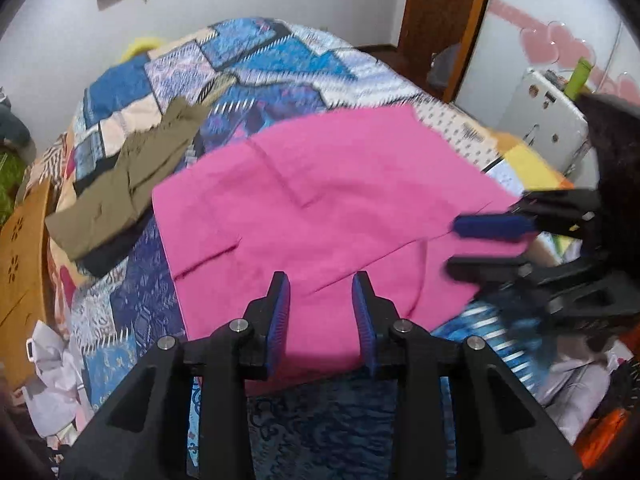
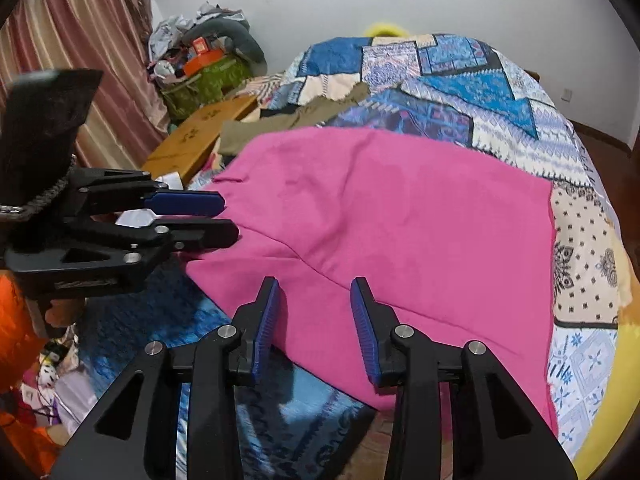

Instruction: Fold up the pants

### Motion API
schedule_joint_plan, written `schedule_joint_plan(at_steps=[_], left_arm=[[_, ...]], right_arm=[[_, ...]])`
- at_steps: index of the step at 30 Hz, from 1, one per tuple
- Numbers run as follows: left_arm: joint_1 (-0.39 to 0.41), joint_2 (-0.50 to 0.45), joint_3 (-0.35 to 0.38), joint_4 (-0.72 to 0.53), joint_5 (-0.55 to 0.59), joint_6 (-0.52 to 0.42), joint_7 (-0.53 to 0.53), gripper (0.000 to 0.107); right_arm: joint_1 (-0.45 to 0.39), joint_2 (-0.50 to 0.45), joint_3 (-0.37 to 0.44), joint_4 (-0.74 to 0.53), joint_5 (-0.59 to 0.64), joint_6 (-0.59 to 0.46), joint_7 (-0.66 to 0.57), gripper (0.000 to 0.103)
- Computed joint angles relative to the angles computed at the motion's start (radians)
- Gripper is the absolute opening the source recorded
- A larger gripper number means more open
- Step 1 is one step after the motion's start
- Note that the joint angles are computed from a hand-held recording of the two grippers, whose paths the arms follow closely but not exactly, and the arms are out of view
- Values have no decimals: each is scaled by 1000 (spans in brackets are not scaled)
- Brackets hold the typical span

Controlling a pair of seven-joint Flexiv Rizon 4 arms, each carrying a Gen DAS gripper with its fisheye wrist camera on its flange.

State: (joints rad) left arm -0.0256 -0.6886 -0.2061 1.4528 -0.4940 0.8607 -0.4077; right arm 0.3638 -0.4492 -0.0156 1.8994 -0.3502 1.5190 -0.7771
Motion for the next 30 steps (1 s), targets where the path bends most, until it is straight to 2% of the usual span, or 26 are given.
schedule_joint_plan(at_steps=[5,8,13,18,20,25,30], left_arm=[[19,8,-5,19,-22,21,29,34],[18,11,6,37,-13,79,33,38],[51,11,-2,32,-38,38,25,45],[57,28,-6,65,-50,79,50,48],[59,28,-3,66,-52,73,48,50],[66,31,-5,71,-62,69,52,52],[73,35,-6,74,-74,55,55,53]], right_arm=[[50,32,-75,62,-23,30,46,34],[93,56,-140,111,-51,52,97,34],[164,99,-248,189,-108,76,190,34],[216,139,-336,257,-177,84,294,34],[223,148,-359,281,-200,98,332,34],[316,182,-497,356,-273,117,442,36],[363,210,-579,408,-346,121,531,38]])
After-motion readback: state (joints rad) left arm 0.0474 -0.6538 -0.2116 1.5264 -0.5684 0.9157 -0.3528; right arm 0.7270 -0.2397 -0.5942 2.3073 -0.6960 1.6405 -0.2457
